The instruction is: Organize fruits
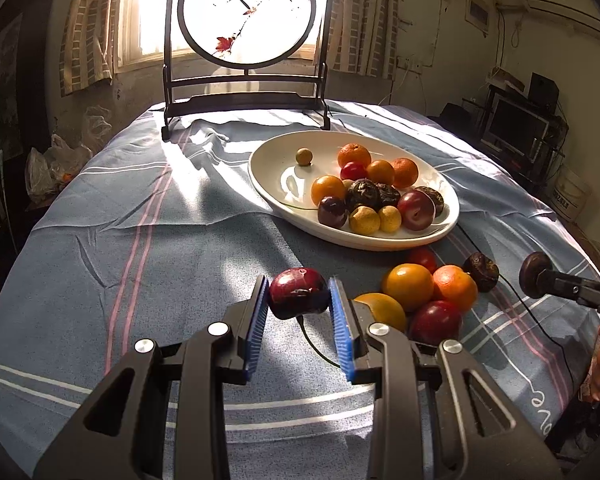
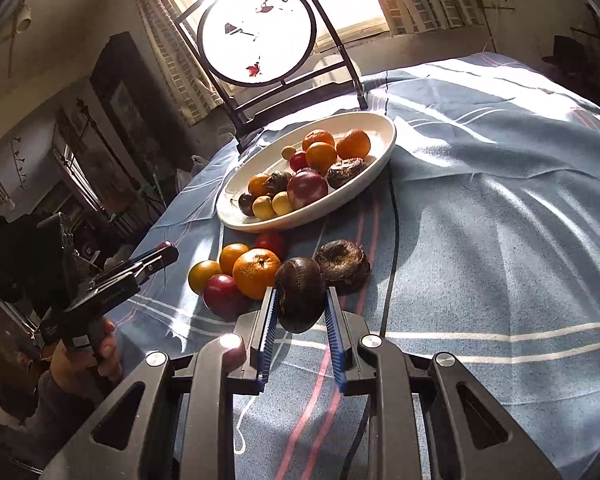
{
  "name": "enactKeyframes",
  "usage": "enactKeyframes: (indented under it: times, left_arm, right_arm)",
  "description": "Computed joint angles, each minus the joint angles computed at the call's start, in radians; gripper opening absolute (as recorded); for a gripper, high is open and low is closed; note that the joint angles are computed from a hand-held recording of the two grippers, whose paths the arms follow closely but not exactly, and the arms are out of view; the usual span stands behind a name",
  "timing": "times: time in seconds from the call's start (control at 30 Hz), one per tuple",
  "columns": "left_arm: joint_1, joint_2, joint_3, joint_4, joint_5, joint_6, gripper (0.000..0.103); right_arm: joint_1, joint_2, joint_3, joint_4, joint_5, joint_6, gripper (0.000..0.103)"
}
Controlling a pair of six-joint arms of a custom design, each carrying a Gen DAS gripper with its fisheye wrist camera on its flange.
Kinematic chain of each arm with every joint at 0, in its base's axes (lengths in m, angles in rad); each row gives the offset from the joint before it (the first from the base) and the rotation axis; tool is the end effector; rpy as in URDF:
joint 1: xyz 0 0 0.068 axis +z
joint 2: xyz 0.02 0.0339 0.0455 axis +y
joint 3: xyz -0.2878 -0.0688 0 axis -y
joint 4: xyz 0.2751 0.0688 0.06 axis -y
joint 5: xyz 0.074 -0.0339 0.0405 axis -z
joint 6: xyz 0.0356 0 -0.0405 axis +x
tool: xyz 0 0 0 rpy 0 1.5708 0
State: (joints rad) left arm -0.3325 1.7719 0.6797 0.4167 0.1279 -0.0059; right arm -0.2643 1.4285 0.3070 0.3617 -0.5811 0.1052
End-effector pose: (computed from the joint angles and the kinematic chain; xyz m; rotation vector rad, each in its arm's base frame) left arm 0.3225 -0.1162 0.1106 0.4358 2.2176 -0.3252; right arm 0.2251 -0.0407 0.1052 0.1283 2.2442 0.5885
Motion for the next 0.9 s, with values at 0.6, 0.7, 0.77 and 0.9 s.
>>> enactKeyframes:
  times: [0.6, 0.7, 0.77, 0.9]
  left_arm:
    - [-0.046, 0.304, 0.623, -0.394, -0.019, -0.071, 0.047]
    - [-0.042, 0.304, 0.608, -0.371, -0.046, -0.084, 0.060]
    - [-0.033, 0.270, 0.556, -0.356, -0.027, -0.082, 0.060]
    - [-0.021, 0.150, 0.375, -0.311, 0.012, -0.048, 0.061]
  right_arm:
    - [0.170, 0.354, 0.567, -0.148, 0.213, 0.122, 0.027]
    - [0.178, 0.342, 0.558, -0.134, 0.232, 0.124, 0.031]
    - [0.174, 0.303, 0.510, -0.117, 0.233, 0.106, 0.032]
    - [0.130, 0.188, 0.366, -0.091, 0.212, 0.058, 0.032]
